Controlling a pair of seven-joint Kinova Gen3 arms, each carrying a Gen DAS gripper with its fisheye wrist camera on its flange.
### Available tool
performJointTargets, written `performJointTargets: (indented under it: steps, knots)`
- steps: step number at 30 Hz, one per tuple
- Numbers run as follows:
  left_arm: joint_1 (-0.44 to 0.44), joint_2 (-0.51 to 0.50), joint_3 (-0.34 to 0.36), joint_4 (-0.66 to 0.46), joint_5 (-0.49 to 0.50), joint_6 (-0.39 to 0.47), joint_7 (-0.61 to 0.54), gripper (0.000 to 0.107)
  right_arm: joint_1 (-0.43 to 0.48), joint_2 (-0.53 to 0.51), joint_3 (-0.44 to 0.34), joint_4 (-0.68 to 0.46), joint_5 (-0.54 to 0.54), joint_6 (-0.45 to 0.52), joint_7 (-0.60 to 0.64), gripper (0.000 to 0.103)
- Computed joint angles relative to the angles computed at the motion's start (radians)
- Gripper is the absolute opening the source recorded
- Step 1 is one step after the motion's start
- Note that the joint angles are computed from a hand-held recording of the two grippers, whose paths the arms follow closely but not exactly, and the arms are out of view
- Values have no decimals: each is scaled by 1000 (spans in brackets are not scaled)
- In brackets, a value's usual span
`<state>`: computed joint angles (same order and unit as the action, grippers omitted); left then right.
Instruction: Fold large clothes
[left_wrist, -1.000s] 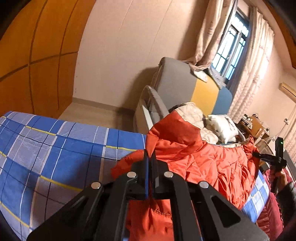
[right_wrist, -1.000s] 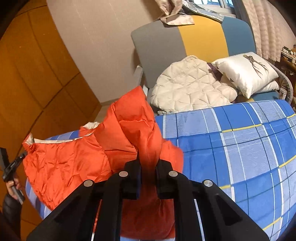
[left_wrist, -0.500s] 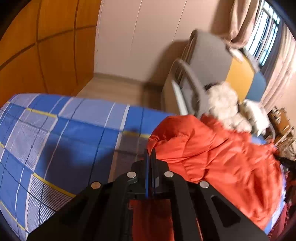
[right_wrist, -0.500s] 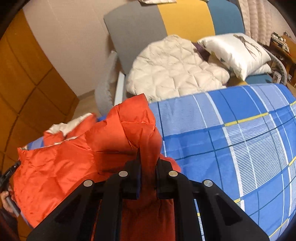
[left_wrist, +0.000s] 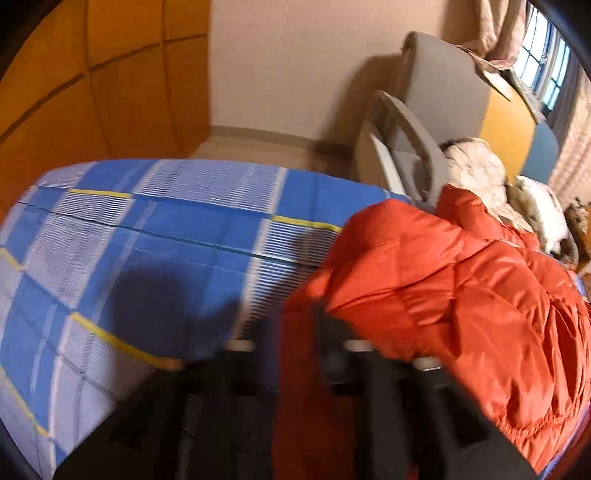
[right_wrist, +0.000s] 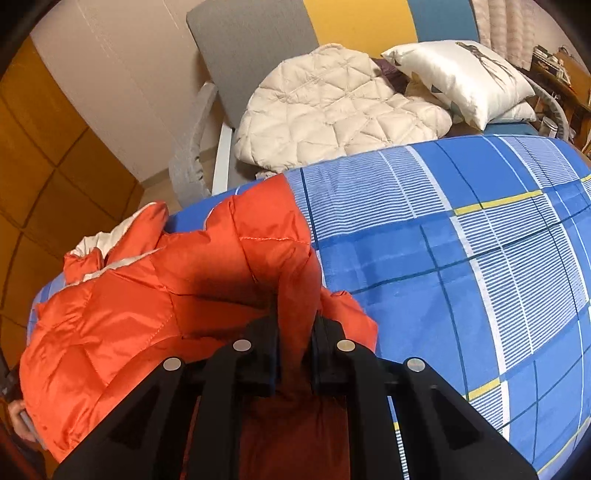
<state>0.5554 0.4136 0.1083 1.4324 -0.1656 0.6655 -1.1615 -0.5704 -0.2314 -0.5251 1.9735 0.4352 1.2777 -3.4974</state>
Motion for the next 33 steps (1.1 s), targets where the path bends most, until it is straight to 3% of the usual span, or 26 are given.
performJointTargets:
  steps: [1,4,7,9,11,14,17,21,27,33]
  knots:
    - [1,-18,-6,20,1,-21,13,52,-17,-2,-1,-5,12,15,-24,16]
    - [17,-94,-30,89,-21,-71,94,53,-102,25,6,-44,55,113,-92,28]
    - [91,-158,-62,119,-131,-67,212,53,-56,67,-115,-110,102,235,-111,39]
    - [122,-189,-41,128,-192,-64,269,54,-42,101,-202,-161,148,316,-131,39]
    - [131,-211,0,135,-214,-76,290,54,-89,136,-239,-208,199,385,-175,39]
    - [190,-218,41,127,-285,-67,359,54,-225,181,-210,-253,269,413,-211,39]
    - [255,-190,71,89,-340,-50,422,55,-298,236,-217,-289,317,435,-253,50]
    - [366,-114,73,-5,-401,26,506,57,-376,278,-195,-311,349,441,-287,50]
    - [518,-11,21,-103,-499,121,578,57,-466,304,-141,-312,326,468,-304,50]
    - [562,51,-5,-131,-510,130,584,57,-571,296,-98,-281,284,508,-393,50]
